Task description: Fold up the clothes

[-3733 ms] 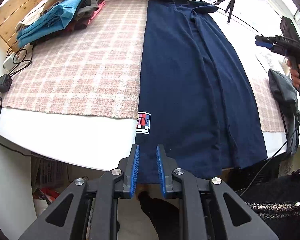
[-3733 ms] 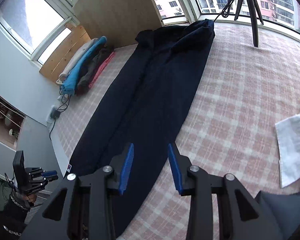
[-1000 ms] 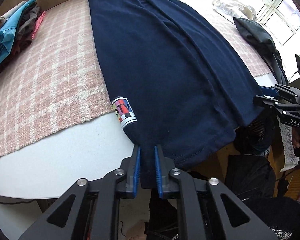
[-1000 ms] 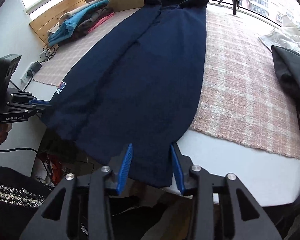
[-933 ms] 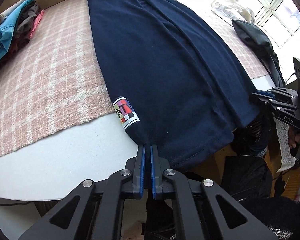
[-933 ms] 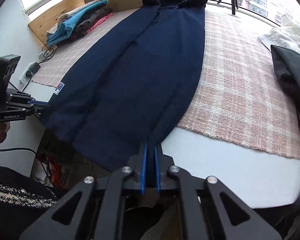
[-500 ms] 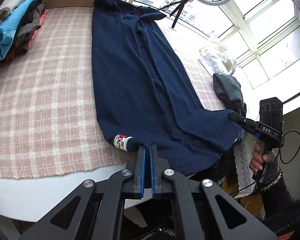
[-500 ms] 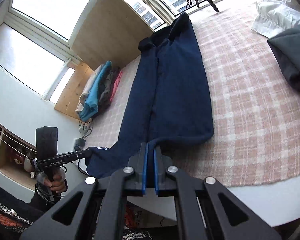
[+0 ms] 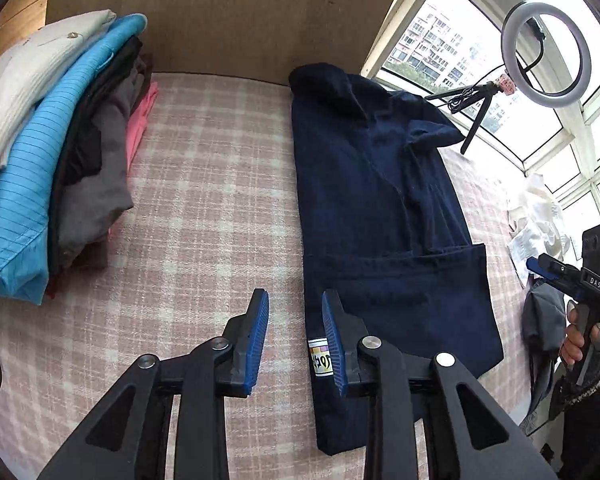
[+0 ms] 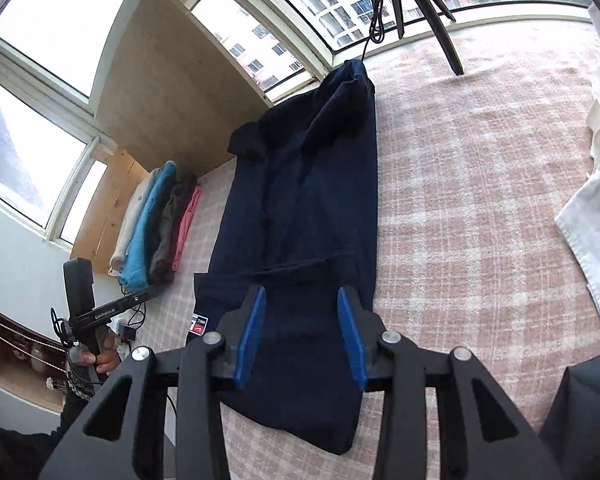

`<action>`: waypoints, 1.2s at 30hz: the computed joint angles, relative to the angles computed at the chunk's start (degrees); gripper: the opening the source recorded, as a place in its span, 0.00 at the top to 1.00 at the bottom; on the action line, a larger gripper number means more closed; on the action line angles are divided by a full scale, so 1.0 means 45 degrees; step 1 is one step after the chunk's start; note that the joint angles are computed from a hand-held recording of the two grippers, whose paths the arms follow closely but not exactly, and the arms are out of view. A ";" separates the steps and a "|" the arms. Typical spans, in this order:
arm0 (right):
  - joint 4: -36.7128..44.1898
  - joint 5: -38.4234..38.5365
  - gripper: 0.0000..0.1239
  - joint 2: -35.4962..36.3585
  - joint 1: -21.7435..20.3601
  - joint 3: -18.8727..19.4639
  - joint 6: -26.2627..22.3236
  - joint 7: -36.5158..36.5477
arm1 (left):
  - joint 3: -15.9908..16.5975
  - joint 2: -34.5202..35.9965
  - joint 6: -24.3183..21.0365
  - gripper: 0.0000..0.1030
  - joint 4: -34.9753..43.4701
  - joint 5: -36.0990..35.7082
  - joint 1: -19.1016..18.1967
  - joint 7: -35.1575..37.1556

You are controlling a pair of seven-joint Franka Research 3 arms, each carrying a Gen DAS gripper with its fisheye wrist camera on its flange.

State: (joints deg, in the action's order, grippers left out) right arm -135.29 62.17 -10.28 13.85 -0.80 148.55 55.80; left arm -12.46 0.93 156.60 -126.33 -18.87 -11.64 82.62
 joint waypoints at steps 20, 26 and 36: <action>0.1709 -0.3771 0.70 0.3533 0.0250 0.1195 0.2191 0.0761 | -0.0727 0.3663 -0.0837 0.63 0.3023 0.3732 0.0357 -0.0402; 0.1849 -0.3241 0.76 0.3681 0.0036 0.1452 0.2304 0.0002 | -0.1255 0.3527 -0.0037 0.79 0.2681 0.2615 0.0858 0.0685; 0.1456 -0.0512 0.96 0.2814 0.0096 0.1472 0.2383 -0.2133 | -0.1790 0.2447 0.1233 0.96 0.1966 0.1696 0.1043 0.2985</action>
State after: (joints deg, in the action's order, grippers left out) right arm -128.74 59.86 2.39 14.29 5.83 159.27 46.20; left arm -20.52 11.94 162.15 -117.48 -11.24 -6.95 96.05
